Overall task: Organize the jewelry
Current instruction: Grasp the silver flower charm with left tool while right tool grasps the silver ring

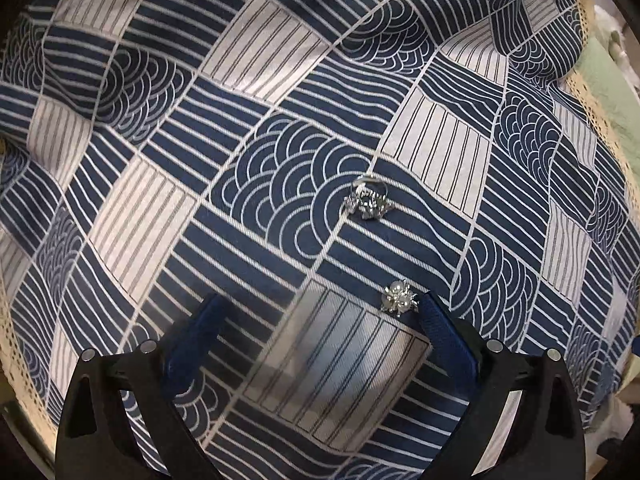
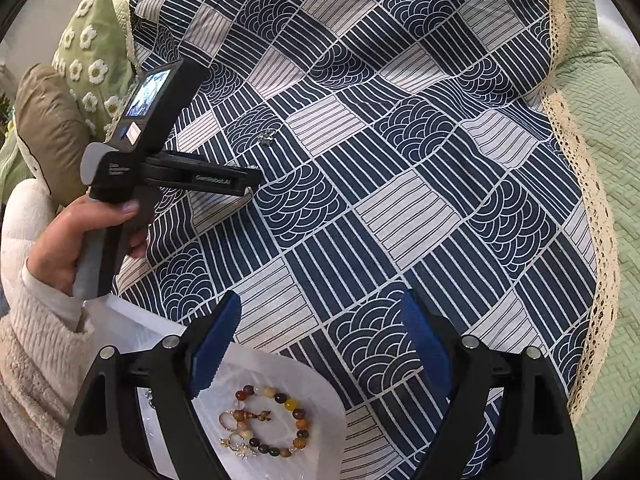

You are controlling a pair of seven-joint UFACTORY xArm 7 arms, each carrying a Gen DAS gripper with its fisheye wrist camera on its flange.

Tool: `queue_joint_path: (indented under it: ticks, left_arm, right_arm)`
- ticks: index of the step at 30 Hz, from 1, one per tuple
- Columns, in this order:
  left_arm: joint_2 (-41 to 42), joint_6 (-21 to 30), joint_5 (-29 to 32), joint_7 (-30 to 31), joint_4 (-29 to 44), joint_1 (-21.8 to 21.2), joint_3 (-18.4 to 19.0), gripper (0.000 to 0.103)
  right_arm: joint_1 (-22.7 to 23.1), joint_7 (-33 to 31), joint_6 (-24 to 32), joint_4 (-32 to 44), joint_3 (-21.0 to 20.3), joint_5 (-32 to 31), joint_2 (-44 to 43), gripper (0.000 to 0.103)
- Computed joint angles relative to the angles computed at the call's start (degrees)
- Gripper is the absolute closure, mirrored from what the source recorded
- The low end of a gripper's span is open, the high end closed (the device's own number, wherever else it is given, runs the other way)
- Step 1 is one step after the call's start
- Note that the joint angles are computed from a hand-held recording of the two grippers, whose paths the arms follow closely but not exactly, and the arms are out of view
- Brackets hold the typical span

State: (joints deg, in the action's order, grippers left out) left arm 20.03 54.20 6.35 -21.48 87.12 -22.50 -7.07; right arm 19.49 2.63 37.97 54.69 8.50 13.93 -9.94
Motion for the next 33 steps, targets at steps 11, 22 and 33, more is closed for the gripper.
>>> queue_joint_path:
  ticks: [11, 22, 33]
  left_arm:
    - [1.7, -0.4, 2.5, -1.1, 1.3, -1.1, 0.4, 0.015]
    - [1.3, -0.3, -0.1, 1.2, 2.5, -0.8, -0.4, 0.082]
    - [1.8, -2.4, -2.1, 2.6, 2.3, -0.3, -0.5, 0.085]
  right_arm:
    - [-0.2, -0.1, 1.0, 0.4, -0.1, 0.3, 0.3, 0.022]
    - [-0.3, 0.2, 1.7, 1.0, 0.0, -0.4, 0.9, 0.022]
    - [-0.3, -0.2, 2.3, 1.2, 0.1, -0.3, 1.1, 0.022]
